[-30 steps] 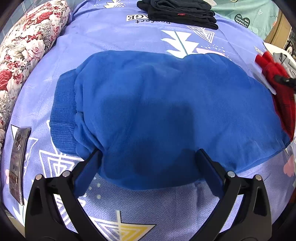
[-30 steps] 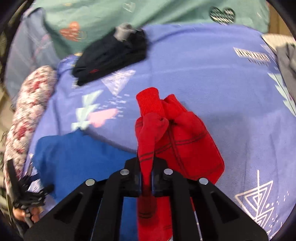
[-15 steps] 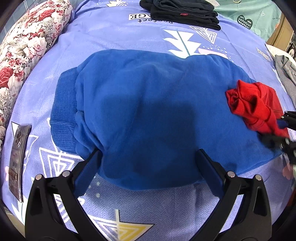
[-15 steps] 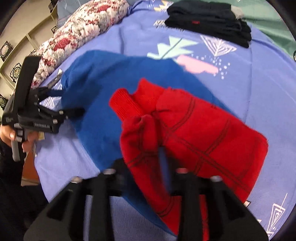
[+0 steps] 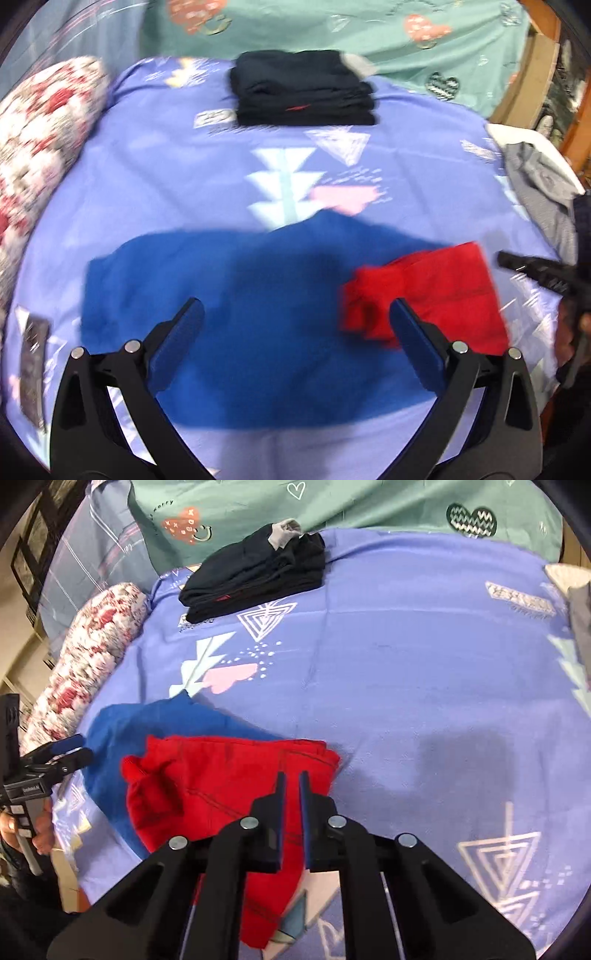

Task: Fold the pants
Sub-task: 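Fold the red leg end over onto the blue pants with the right tool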

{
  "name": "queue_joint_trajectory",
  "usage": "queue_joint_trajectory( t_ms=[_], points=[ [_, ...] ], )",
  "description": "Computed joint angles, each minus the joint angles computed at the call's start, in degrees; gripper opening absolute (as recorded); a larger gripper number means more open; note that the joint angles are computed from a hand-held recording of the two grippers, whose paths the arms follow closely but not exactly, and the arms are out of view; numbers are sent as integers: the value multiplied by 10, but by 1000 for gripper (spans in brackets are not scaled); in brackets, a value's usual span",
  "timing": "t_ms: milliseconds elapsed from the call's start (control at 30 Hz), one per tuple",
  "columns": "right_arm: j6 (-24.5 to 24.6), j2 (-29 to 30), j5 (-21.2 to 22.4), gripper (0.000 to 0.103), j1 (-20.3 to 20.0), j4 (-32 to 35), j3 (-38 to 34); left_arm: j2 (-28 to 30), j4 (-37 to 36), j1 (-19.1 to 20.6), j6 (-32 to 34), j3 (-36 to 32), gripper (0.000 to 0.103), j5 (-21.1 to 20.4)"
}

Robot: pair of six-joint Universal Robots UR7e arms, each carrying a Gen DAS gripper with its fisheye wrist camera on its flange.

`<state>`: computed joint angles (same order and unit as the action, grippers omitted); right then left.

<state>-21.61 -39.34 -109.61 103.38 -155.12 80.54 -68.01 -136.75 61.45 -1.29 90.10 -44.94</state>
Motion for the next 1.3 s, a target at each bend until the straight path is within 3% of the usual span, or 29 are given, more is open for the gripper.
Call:
queue_joint_trajectory(
  t_ms=[100, 200, 300, 500, 600, 700, 833, 1000, 1033, 1100, 1233, 1300],
  points=[
    [-6, 21, 3, 8, -3, 8, -21, 32, 13, -5, 11, -18, 101, -24],
    [4, 54, -60, 5, -4, 30, -56, 67, 79, -1, -6, -41, 101, 1],
    [1, 39, -40, 11, -9, 33, -40, 83, 170, 21, -75, -72, 101, -26],
    [-26, -36, 38, 17, -11, 79, 45, 71, 154, 25, -73, -59, 101, -41],
    [-46, -29, -2, 20, -4, 91, 65, 71, 151, 29, -78, -58, 101, -49],
    [-50, -29, 1, 23, -2, 81, 67, 72, 155, 23, -82, -56, 101, -37],
    [-29, -43, 37, 41, -3, 51, 72, 45, 139, 20, -81, -48, 101, -62],
    [-11, -56, 85, 46, -13, 1, 87, -26, 97, 27, -110, -18, 101, -94],
    [0, -53, 89, 55, -16, 1, 85, -37, 94, 29, -120, -14, 101, -97],
    [25, -51, 88, 72, -21, 5, 79, -68, 85, 33, -147, 3, 101, -79],
    [54, -43, 65, 73, -20, -22, 73, -116, 78, 43, -197, 38, 101, -23],
    [56, -37, 47, 74, -17, -42, 70, -130, 85, 56, -231, 46, 101, -17]
  ],
)
